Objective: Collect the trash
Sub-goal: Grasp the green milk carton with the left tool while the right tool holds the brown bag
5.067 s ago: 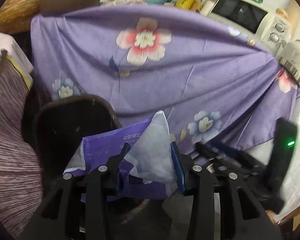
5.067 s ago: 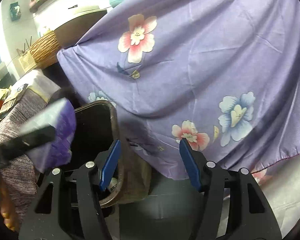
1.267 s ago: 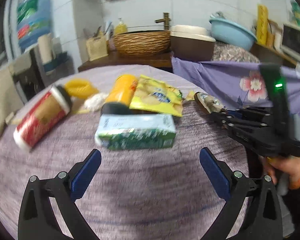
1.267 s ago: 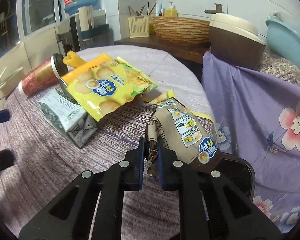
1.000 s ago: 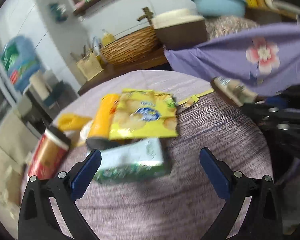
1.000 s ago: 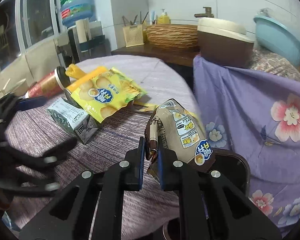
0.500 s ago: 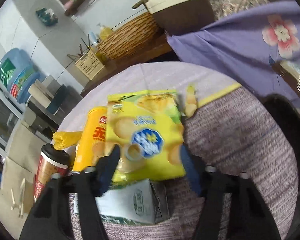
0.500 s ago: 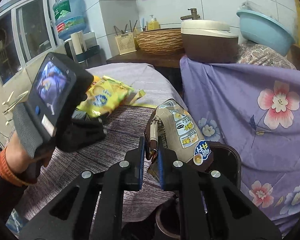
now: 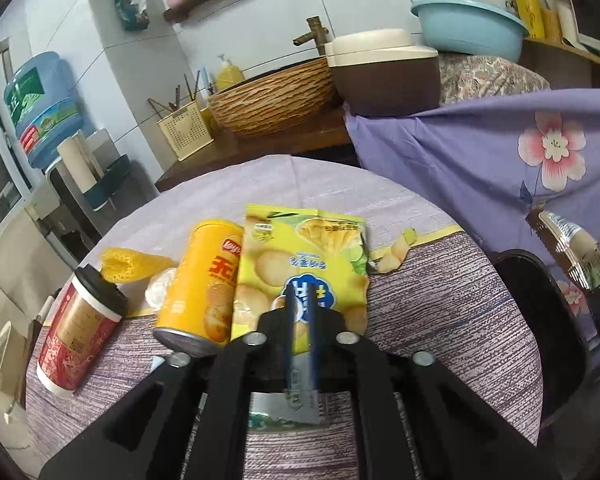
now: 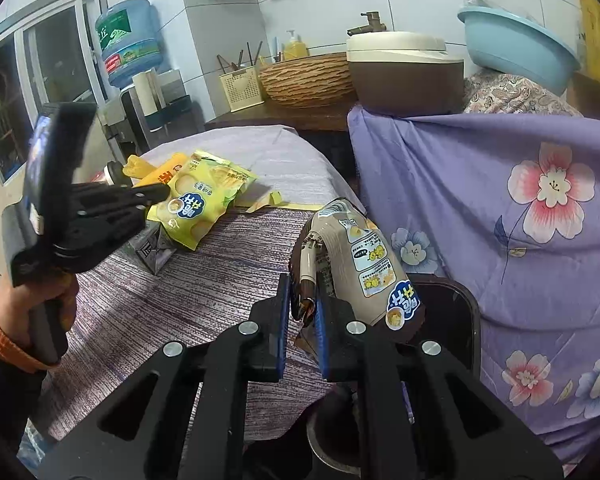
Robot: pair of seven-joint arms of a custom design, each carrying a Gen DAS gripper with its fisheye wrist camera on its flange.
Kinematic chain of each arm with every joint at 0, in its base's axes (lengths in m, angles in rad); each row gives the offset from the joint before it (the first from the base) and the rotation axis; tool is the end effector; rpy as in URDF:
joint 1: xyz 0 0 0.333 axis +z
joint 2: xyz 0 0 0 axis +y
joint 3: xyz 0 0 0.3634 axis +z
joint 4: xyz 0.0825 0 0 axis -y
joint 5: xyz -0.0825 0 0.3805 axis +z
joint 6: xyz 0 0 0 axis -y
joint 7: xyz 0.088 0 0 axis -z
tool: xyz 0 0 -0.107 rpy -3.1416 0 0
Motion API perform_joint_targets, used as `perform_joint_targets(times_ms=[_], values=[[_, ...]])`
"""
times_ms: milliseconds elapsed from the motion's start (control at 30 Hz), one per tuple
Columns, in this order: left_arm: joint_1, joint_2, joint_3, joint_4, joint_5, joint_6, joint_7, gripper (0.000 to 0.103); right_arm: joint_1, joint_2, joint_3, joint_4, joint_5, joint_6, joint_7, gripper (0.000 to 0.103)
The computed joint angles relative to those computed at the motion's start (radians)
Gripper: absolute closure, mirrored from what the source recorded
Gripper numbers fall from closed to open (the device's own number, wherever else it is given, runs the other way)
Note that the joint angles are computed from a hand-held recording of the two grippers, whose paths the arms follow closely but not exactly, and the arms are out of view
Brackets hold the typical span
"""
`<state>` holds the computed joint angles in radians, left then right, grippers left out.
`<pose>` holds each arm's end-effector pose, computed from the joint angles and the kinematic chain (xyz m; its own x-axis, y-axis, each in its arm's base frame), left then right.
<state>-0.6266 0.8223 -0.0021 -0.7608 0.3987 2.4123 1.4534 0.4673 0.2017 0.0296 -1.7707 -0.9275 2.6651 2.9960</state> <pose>0.6831 -0.4928 0.5907 -0.4978 -0.8121 -0.3045 -0.4379 0.5384 -0.7200 0.5766 0.3372 0.5630 -0.1328 -0.9695 -0.2059 -0.5882 0.2443 -0.7709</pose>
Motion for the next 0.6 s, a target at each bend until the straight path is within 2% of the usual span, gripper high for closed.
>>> perform_joint_targets(times_ms=[67,100,267,333,367,400,433,467,533,600], values=[[0.001,-0.058,0.015,-0.108,0.020,0.075,-0.041,0.029,0.000,0.000,0.000,-0.003,0.002,0.003,0.001,0.091],[0.001,-0.086,0.024,-0.163,0.036,0.117,-0.067,0.024,-0.001,0.000,0.001,-0.005,0.007,0.004,-0.004,0.091],[0.029,-0.181,0.000,-0.339,0.076,0.214,-0.020,0.024,-0.007,0.005,0.003,-0.010,0.043,0.011,-0.032,0.091],[0.107,-0.210,-0.104,-0.390,0.004,0.248,0.130,0.023,-0.008,0.006,0.002,-0.012,0.051,0.018,-0.032,0.091],[0.158,-0.227,-0.169,-0.421,-0.088,0.260,0.260,0.019,-0.007,0.005,0.001,-0.014,0.051,0.020,-0.032,0.091],[0.183,-0.235,-0.199,-0.433,-0.119,0.260,0.320,0.016,-0.005,0.005,0.000,-0.014,0.050,0.017,-0.033,0.091],[0.185,-0.242,-0.195,-0.441,-0.130,0.260,0.350,0.011,-0.004,0.006,-0.001,-0.014,0.050,0.016,-0.032,0.091],[0.179,-0.245,-0.179,-0.443,-0.133,0.259,0.372,0.009,-0.005,0.007,-0.001,-0.014,0.052,0.017,-0.033,0.091],[0.201,-0.252,-0.193,-0.464,-0.171,0.275,0.472,0.009,-0.003,0.008,-0.002,-0.014,0.052,0.018,-0.028,0.091],[0.240,-0.239,-0.241,-0.439,-0.248,0.221,0.598,0.009,-0.006,0.014,-0.001,-0.011,0.066,0.026,-0.036,0.091]])
